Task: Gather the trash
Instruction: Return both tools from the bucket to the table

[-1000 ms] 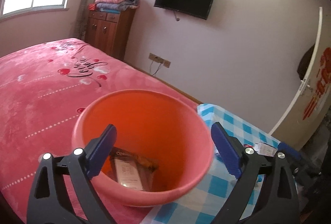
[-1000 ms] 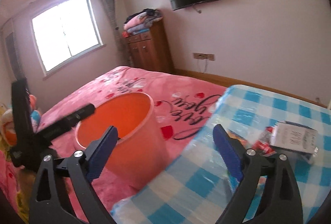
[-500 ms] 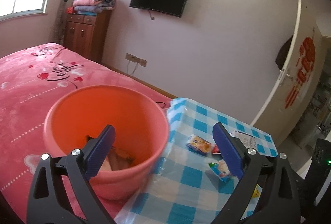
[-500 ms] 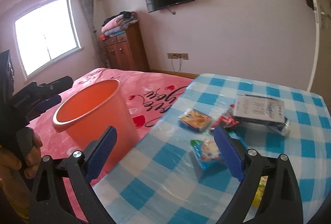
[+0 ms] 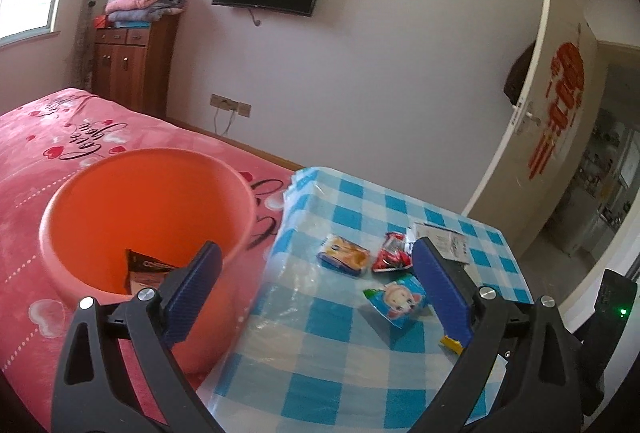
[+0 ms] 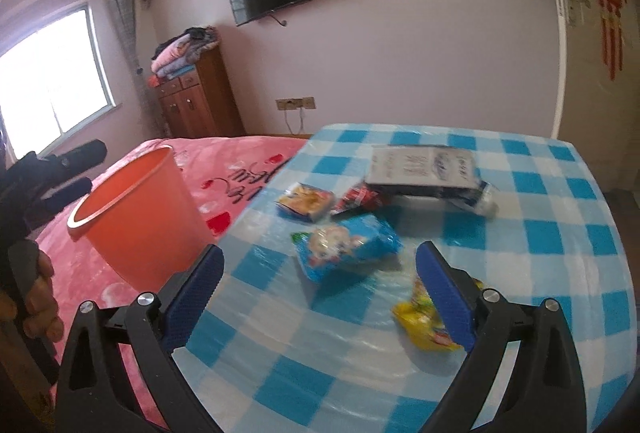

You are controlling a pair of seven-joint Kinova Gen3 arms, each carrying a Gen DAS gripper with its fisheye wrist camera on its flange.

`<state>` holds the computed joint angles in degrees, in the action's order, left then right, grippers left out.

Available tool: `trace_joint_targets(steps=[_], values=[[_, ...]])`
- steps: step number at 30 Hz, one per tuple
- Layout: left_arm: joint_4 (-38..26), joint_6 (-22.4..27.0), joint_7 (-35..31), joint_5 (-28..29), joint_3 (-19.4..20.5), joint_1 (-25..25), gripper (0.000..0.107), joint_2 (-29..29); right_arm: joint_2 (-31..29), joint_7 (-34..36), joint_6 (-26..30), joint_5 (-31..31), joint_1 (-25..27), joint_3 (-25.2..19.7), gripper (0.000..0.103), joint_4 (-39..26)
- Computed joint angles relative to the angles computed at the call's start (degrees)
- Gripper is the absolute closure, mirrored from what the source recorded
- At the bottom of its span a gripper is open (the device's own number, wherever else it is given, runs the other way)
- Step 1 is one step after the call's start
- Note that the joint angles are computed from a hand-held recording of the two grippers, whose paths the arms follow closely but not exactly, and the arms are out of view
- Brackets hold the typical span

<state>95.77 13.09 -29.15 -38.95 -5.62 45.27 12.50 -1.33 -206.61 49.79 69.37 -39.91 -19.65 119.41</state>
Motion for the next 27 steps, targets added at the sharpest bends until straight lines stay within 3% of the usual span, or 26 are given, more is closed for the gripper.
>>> trace_joint_targets(steps=[11,27], values=[[-4.06,3.6,-8.61,6.3,5.27,-2.04,0.011,3.53,-3.12,-3.19,-0.14,-2.48,1.96,-0.44,0.007,5.26],[-14.7,10.3,-22.51,18.4,9.2,-2.94,0.011,12.68,-6.99,-4.21,-6.2,-2.53,9.75,1.25,0.007,11.14]])
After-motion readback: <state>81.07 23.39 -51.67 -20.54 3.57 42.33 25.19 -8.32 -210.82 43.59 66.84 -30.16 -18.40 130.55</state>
